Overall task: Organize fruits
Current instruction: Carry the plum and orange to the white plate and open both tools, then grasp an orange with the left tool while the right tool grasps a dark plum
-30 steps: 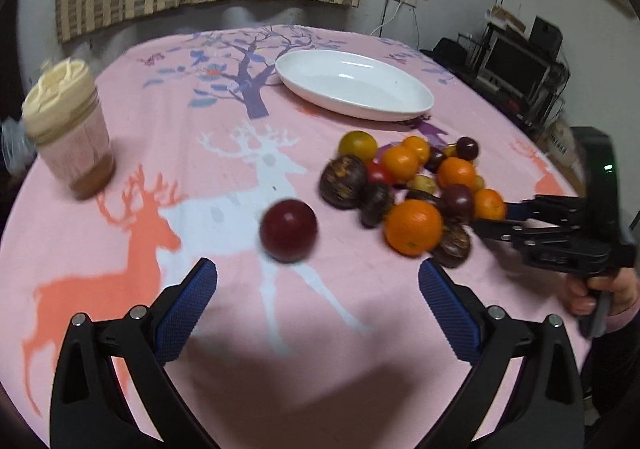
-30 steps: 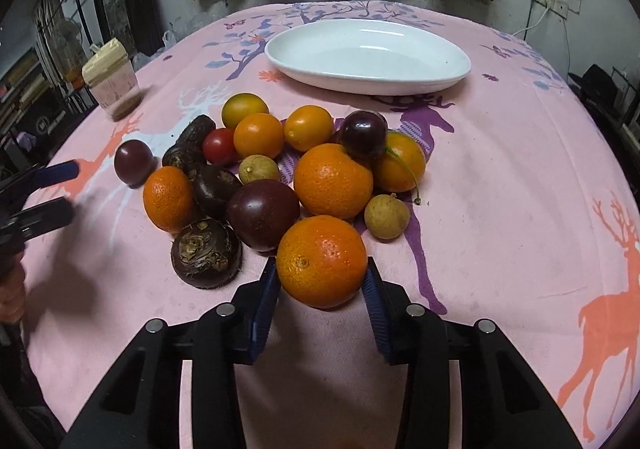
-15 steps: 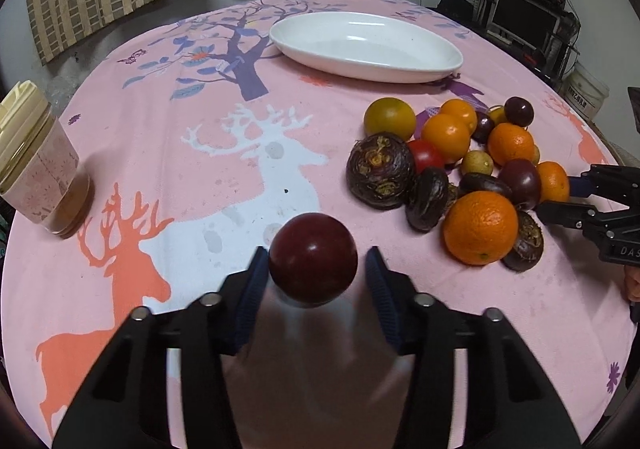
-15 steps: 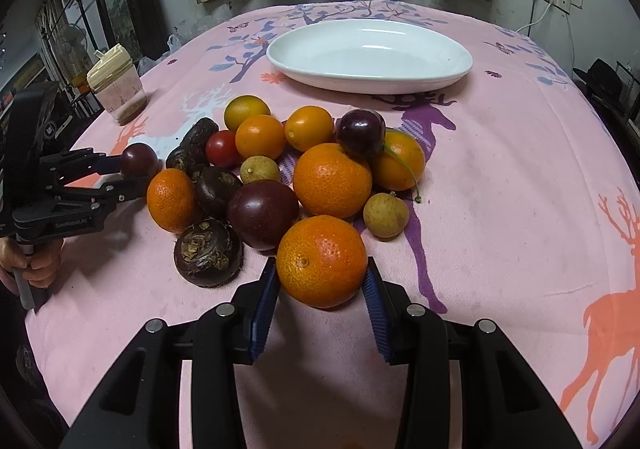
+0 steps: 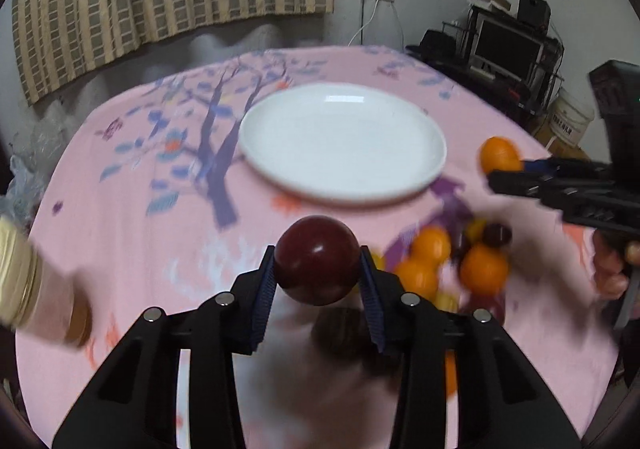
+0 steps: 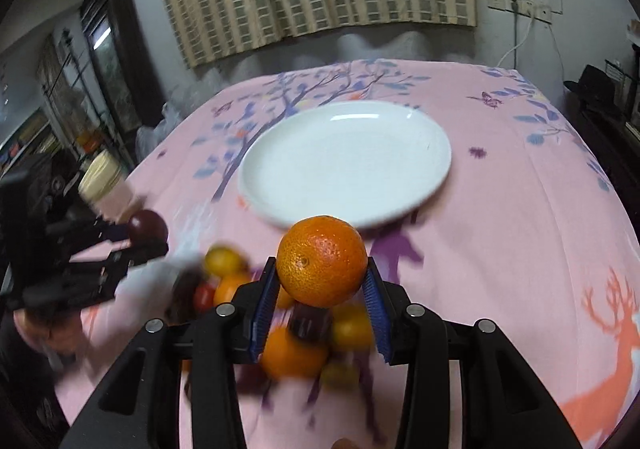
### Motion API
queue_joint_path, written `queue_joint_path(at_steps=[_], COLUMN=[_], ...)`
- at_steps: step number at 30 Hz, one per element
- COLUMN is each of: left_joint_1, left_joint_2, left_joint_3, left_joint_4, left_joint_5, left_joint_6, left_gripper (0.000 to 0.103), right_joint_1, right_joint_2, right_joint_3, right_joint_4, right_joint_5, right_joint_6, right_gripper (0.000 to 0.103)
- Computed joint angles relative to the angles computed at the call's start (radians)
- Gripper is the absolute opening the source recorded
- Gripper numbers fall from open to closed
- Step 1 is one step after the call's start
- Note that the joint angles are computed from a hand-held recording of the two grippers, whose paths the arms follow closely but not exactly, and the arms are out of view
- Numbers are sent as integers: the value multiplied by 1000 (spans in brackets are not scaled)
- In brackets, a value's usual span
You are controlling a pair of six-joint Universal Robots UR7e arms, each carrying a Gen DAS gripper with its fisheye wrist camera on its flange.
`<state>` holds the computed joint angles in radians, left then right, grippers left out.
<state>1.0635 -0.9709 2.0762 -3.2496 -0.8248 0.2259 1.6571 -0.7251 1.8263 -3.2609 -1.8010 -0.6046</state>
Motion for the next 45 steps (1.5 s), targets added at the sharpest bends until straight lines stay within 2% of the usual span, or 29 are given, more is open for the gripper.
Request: queue_joint_path(at_steps=[3,7,10,14,16,18,20,22,24,27,30,33,38,42,44,45], left_joint_1=[23,53,75,98,99,85,65,41,11,-21,-48,-63,-80,-94,-93,-95], left_joint_2=[82,195,255,292,295,283,255,217,174,107,58,30,20,22,15,12], left_joint_3=[-160,-354,-454,-515,-510,-470,-410,-327,-226,-67,41,144,228,255,260,261], left_joint_4=[68,215,324,404,400,327,251,146,32,-131,-142,-200,-209,-235,-227,-217], left_joint_5=[-37,-11,15,22,43,75,106,124,148,131,113,66,46,45,28,24], left_joint_6=[15,1,-30,-57,-63,-44,-25,8,37,29,-9,-39,-77,-66,-71,-75], left_gripper=[39,39,39,40,43,58,86,93,96,98,98,98,98,98,98,98], right_joint_1=[16,25,23,18,18,17,16,12,5,-15,-30,-39,-47,-46,-43,-42], right_joint_2=[92,179,219,233,218,186,146,97,53,-5,-27,-31,-34,-22,-15,-14], right_joint_3=[-156,-296,-349,-363,-342,-303,-250,-171,-97,25,127,176,187,181,182,183], right_joint_4=[62,159,196,213,207,183,153,110,75,4,-109,-166,-142,-155,-176,-179], right_joint_5=[-60,-132,-164,-171,-149,-123,-96,-61,-30,28,49,46,49,32,22,21], right_joint_6=[5,26,30,14,12,7,-4,-25,-43,-88,-142,-189,-196,-203,-215,-216], right_gripper=[42,42,42,43,51,56,61,66,67,68,68,67,43,36,27,27])
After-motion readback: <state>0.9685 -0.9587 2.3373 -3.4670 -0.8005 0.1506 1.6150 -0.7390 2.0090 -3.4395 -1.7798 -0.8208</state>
